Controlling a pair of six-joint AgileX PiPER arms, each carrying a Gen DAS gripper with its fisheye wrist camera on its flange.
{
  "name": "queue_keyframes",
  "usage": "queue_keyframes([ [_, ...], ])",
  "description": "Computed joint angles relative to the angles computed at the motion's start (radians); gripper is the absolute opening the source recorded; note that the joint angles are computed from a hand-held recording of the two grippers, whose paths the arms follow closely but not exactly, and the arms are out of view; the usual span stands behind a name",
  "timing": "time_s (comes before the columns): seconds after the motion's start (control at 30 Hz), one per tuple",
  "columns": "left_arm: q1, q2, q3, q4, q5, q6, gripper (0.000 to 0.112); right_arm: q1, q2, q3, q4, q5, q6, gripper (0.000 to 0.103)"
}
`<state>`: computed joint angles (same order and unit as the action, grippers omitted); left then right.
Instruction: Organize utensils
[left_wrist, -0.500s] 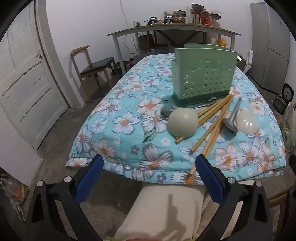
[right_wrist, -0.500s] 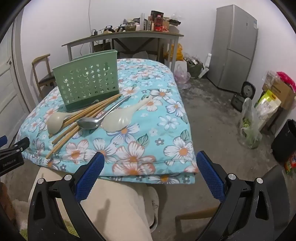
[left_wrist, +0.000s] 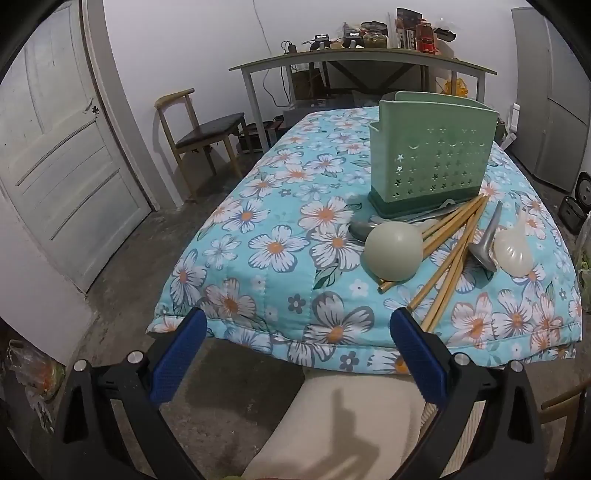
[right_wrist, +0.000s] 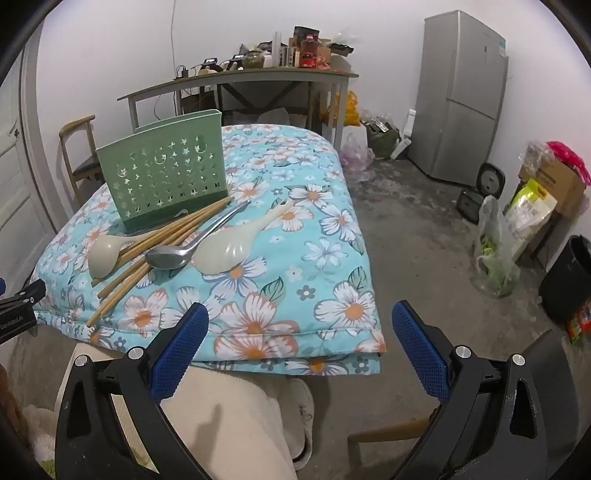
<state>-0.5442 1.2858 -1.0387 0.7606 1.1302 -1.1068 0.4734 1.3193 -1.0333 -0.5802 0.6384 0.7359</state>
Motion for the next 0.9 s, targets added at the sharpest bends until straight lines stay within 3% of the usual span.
queue_keyframes([
  [0.17,-0.026,0.031,-0.036,0.005,0.038,-0.022,0.097,-0.004,0.003,-0.003,0.006,-0.003,-0.007,0.095],
  [0.9,-0.043,0.041,-0.045,0.01,0.053,-0.039,0.097,-0.009,0.007,-0.011,0.019,-0.006,-0.024,0.095],
])
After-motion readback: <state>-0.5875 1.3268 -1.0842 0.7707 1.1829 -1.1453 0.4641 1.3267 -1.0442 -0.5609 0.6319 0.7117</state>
